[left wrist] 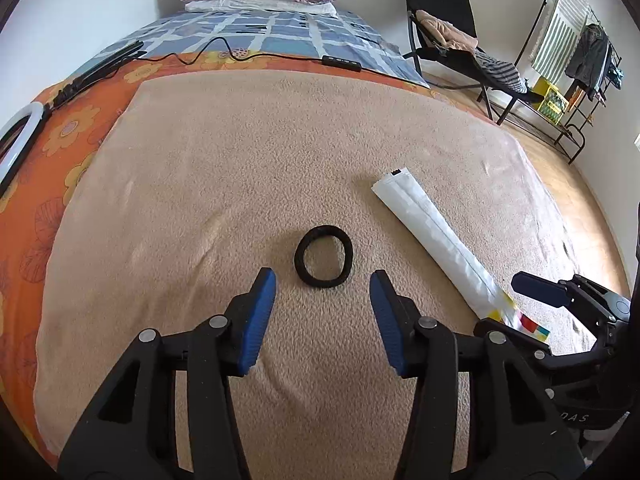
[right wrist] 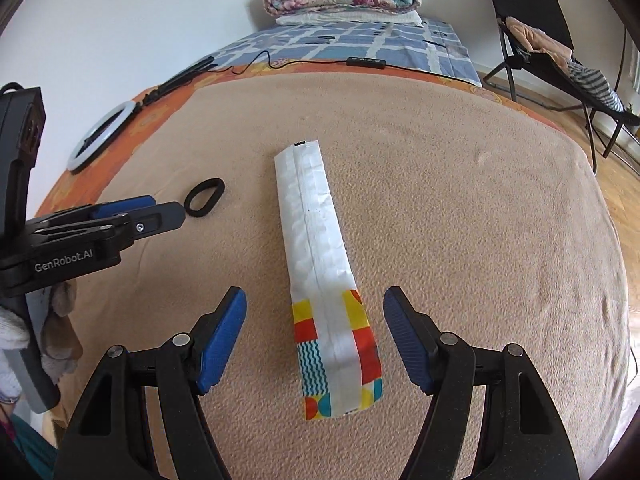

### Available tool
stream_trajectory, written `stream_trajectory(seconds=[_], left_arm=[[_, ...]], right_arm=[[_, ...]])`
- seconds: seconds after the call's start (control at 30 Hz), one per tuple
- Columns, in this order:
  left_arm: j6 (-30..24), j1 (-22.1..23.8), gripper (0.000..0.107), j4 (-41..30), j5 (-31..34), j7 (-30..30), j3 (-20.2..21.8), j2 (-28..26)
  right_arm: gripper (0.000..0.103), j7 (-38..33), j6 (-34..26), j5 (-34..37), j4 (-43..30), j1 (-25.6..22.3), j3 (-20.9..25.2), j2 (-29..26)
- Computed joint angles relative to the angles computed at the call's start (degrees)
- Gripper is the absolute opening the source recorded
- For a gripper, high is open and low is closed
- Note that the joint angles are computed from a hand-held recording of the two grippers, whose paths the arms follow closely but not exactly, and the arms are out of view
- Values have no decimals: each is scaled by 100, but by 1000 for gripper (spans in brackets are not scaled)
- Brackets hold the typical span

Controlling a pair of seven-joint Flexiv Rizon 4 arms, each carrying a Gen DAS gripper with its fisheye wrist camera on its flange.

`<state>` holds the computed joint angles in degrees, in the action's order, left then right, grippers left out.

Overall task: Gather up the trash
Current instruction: 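Grasp the black hair tie with the left tool while the right tool grasps the white strip, then carry the hair tie and white strip with both tools over the blue basket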

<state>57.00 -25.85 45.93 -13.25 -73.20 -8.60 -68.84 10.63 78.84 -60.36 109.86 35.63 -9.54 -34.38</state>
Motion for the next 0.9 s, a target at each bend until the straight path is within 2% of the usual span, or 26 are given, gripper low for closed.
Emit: stream_trajectory(seconds=[0.1, 0.17, 0.23, 0.47, 0.53, 0.63, 0.7, 0.8, 0.9], left_arm=[[-212, -72, 49, -386, 22, -14, 63, -228], [-368, -119, 42, -619, 64, -45, 136, -362], [-296, -147, 40, -693, 126, -26, 163, -415], [-271, -111, 14, -713, 176, -88, 182, -428], [-262, -80, 11, -659, 163, -71, 148, -401], [-175, -37, 9, -481, 141, -49, 107, -306], [-99, -23, 9, -340, 156, -39, 110, -221], [86, 21, 9, -28, 170, 6, 80, -37], [234, 60, 9, 257, 179, 37, 64, 153]], right_arm=[[71, -97, -27, 97, -116, -51, 32, -101], [71, -163, -12, 168, -189, -67, 26, -169], [71, -345, -126, 348, -271, -88, 96, -232], [70, -676, -283, 785, -392, 18, 81, -353], [63, -725, -393, 870, -414, 62, 78, -347], [44, -835, -624, 1004, -437, 71, 152, -310], [27, -783, -543, 1002, -405, 63, 135, -287], [19, -769, -420, 1029, -392, 66, 121, -271], [17, -739, -474, 968, -374, 140, 69, -199]])
